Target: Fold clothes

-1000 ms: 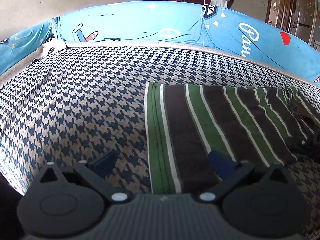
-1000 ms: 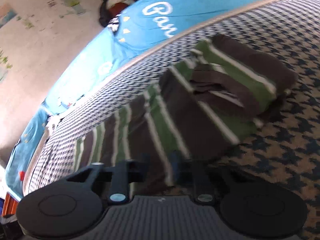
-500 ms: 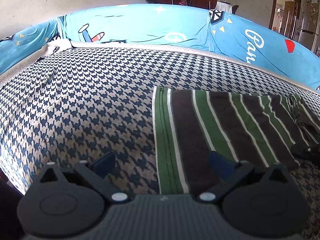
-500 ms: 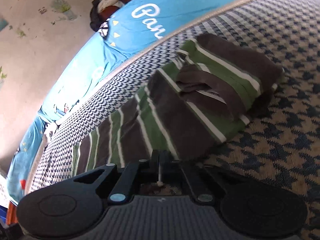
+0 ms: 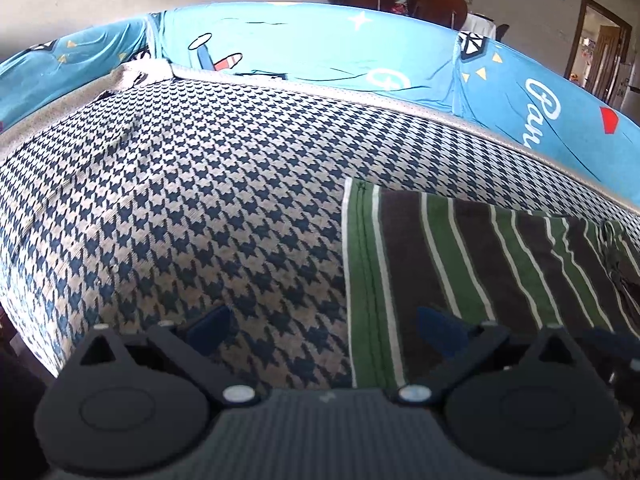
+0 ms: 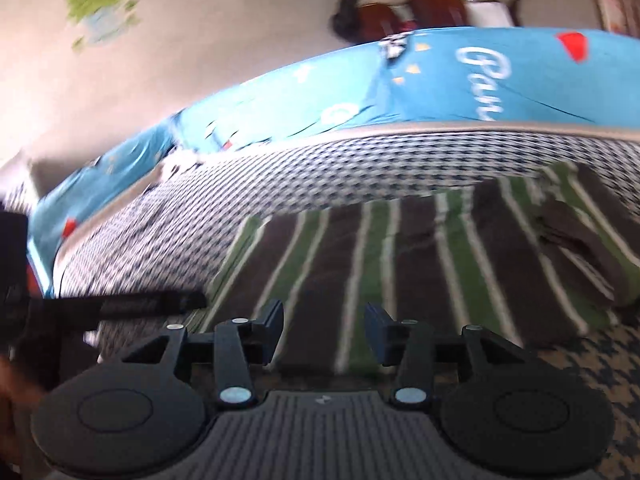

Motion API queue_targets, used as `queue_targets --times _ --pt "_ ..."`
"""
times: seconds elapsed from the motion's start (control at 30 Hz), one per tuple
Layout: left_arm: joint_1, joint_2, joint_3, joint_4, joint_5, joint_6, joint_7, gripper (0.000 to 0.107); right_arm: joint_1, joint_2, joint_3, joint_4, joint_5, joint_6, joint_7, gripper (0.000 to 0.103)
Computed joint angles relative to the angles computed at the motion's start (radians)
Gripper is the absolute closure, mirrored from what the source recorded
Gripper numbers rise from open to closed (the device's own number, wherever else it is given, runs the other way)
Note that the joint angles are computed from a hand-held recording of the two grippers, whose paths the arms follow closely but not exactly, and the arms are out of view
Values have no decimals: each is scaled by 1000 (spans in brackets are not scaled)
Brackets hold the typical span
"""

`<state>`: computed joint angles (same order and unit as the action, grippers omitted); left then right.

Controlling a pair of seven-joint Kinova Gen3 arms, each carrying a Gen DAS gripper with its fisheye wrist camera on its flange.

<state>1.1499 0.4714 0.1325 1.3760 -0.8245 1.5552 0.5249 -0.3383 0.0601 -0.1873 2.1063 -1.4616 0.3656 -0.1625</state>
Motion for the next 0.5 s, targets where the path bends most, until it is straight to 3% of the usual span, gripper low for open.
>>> queue_targets --times 0.27,0.5 --pt "-8 -18 6 20 14 -1 41 5 -67 4 -50 -1 77 -33 109 58" --pt "-18 -24 10 17 27 5 43 5 -95 26 -82 -30 236 -52 71 57"
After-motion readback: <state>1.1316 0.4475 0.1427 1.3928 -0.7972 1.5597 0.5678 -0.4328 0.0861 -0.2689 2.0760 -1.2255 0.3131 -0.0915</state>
